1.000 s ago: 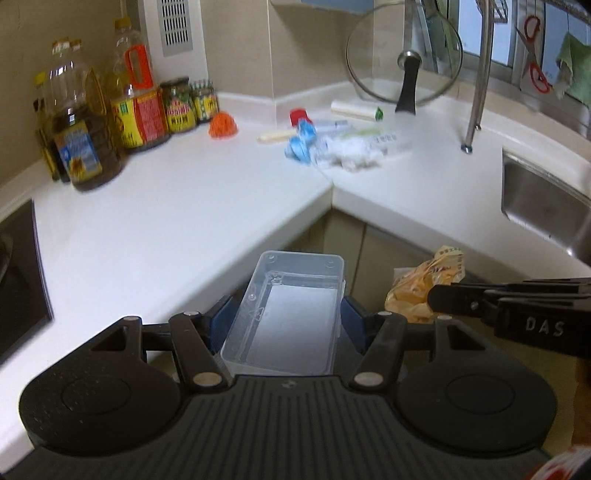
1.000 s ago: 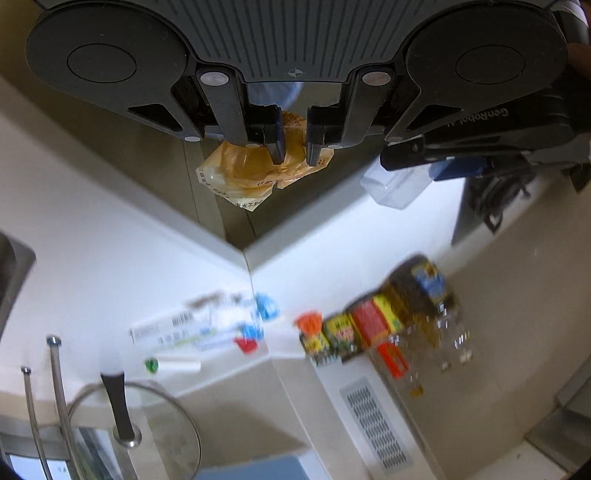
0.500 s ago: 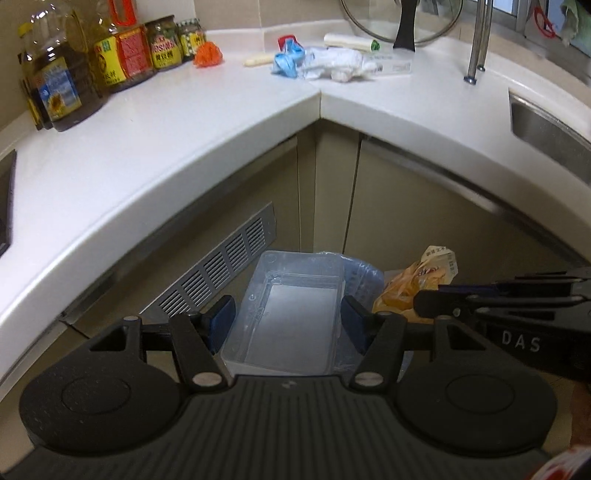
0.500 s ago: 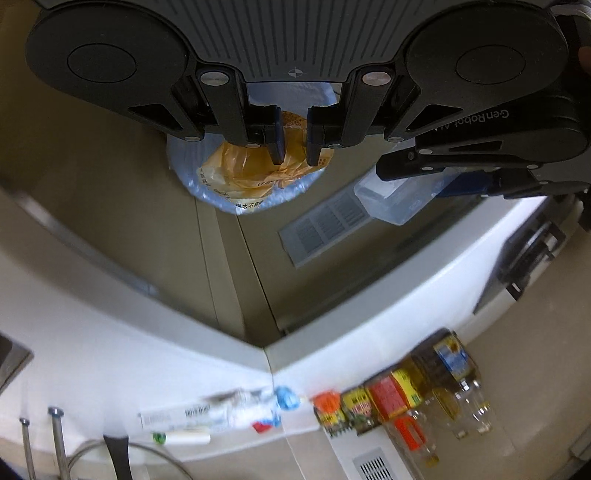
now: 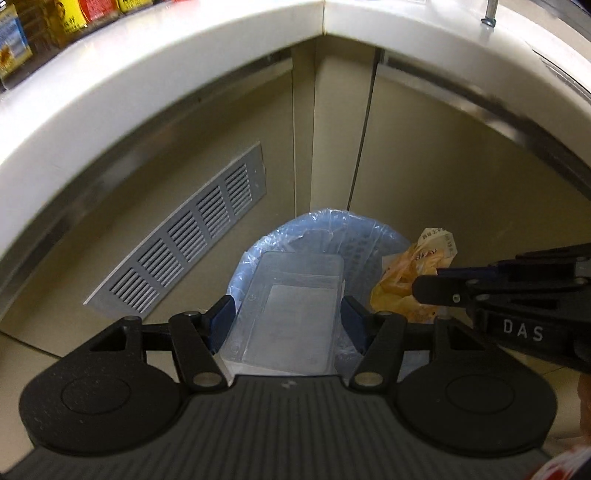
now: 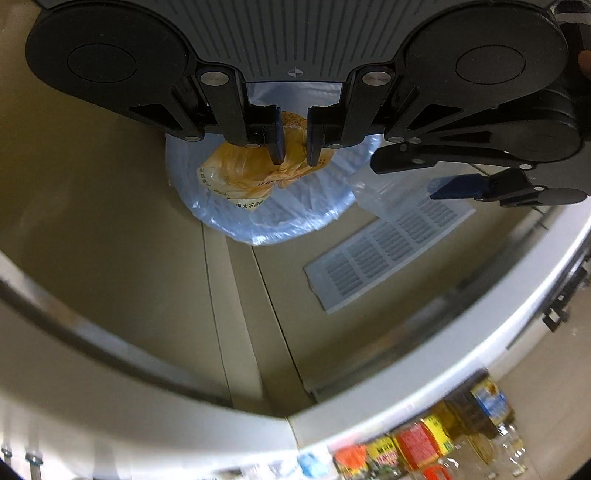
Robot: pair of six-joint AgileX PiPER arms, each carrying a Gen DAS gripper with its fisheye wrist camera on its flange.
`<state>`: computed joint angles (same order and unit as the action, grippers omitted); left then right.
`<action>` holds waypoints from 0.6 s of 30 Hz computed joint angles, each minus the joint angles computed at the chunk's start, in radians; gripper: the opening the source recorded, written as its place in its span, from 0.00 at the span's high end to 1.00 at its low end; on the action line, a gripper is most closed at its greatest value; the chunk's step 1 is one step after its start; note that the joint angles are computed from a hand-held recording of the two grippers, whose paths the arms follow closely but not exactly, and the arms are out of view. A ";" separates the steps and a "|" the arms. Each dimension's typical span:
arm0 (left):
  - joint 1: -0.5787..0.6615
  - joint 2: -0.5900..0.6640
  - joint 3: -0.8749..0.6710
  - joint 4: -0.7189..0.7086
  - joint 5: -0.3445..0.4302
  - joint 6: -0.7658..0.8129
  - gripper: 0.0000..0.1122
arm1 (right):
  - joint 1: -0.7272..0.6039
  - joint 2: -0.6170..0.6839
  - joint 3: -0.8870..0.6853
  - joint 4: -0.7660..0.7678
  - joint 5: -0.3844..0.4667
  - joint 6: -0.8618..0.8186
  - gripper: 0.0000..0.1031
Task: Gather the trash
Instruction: 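Carry the plastic box and paper bag down over the wastebasket with both tools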
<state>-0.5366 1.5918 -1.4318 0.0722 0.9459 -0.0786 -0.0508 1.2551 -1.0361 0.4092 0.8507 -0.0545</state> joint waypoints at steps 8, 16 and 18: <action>0.023 0.078 0.011 -0.052 -0.068 0.052 0.46 | -0.012 0.084 0.058 0.040 -0.083 -0.112 0.88; 0.022 0.172 -0.013 -0.053 -0.101 0.041 0.46 | -0.039 0.176 0.068 0.107 -0.110 -0.222 0.88; 0.024 0.182 -0.012 -0.050 -0.102 0.040 0.46 | -0.045 0.199 0.063 0.112 -0.105 -0.231 0.88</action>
<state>-0.5130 1.7739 -1.4436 0.0223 0.8436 -0.0390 -0.0962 1.4539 -0.9735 0.5209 0.7456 -0.2859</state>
